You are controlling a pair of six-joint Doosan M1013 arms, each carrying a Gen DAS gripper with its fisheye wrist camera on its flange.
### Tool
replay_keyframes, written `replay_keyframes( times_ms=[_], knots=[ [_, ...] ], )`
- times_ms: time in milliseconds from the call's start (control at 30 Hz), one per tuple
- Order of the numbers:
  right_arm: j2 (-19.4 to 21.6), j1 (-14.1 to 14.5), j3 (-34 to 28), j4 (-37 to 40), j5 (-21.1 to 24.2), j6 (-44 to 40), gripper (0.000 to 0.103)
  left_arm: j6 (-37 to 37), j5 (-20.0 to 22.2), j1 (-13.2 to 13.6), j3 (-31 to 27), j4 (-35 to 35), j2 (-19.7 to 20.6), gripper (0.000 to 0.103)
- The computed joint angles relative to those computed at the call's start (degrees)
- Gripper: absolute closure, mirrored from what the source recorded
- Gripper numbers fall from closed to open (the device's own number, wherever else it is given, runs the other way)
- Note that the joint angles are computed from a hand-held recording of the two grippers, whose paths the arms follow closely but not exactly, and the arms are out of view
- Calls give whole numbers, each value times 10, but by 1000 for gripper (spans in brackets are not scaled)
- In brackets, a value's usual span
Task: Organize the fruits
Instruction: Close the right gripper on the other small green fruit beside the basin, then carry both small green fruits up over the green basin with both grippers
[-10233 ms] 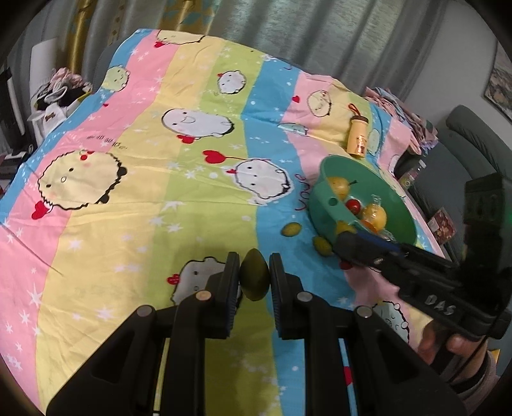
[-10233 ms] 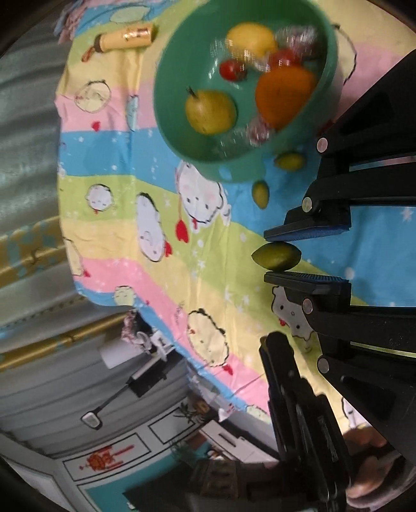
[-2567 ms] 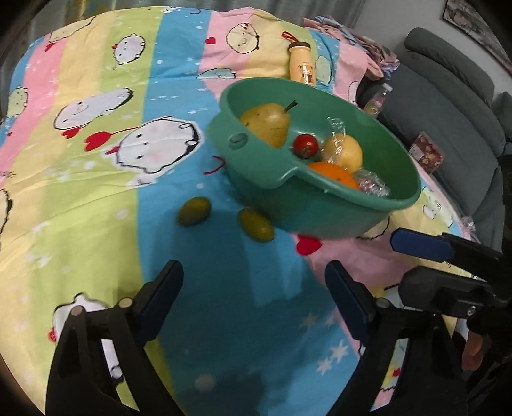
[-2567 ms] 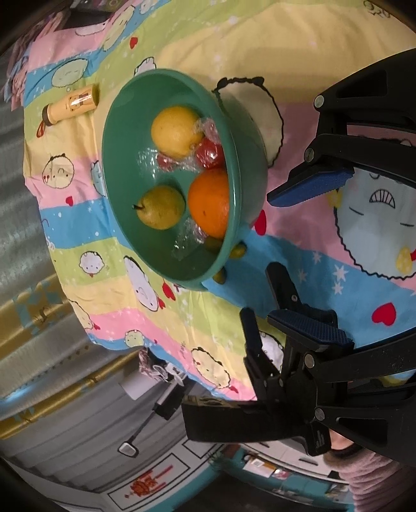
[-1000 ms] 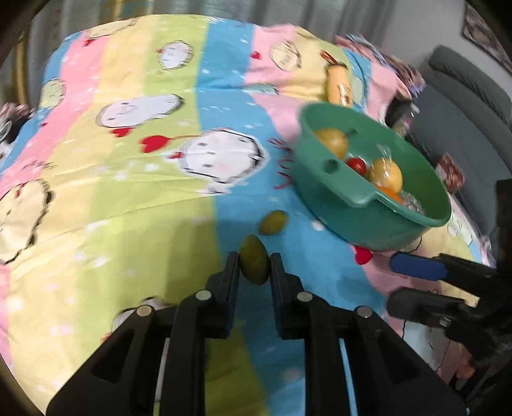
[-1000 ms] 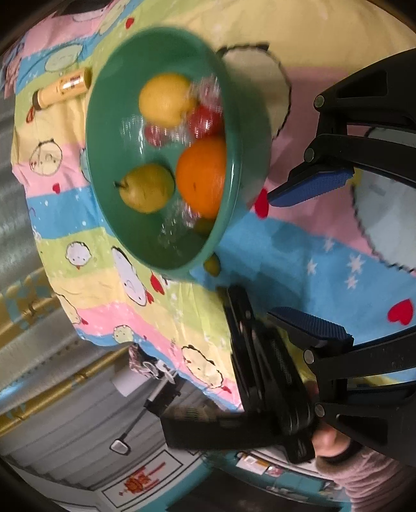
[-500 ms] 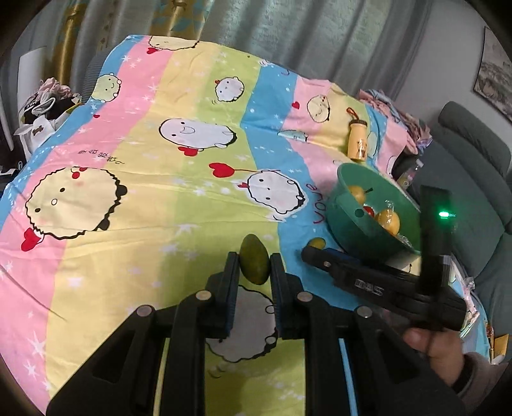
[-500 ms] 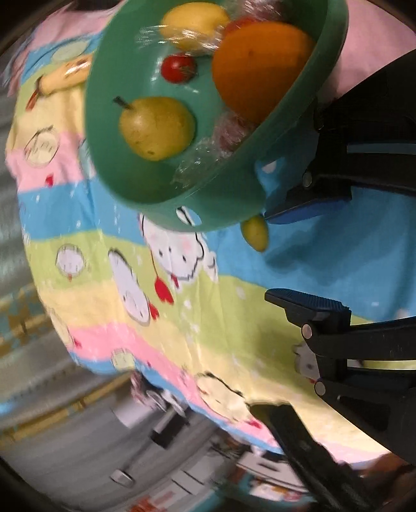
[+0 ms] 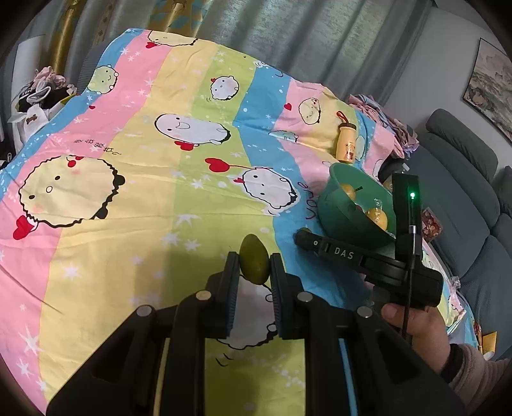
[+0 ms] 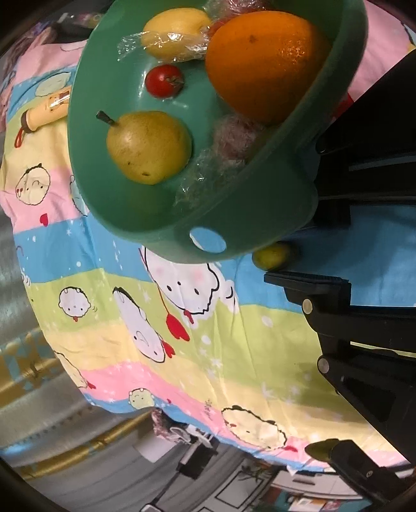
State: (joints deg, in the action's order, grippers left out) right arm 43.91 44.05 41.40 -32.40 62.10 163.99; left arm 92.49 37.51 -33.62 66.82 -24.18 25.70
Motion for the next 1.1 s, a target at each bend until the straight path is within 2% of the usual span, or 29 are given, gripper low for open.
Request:
replay_keyframes(
  times_ms=[67,700,1100],
  knots=[
    [1,0,-1,2,-2,-5,82,-1,-1,-1,0,1,0,84],
    [-53,6,79,80,-117,-75,82,-63,14,-20,-10,69,-3,84],
    [-75,11,105,86,-140,-98,82,-72,21,-32,-16,90,-6,84]
  ],
)
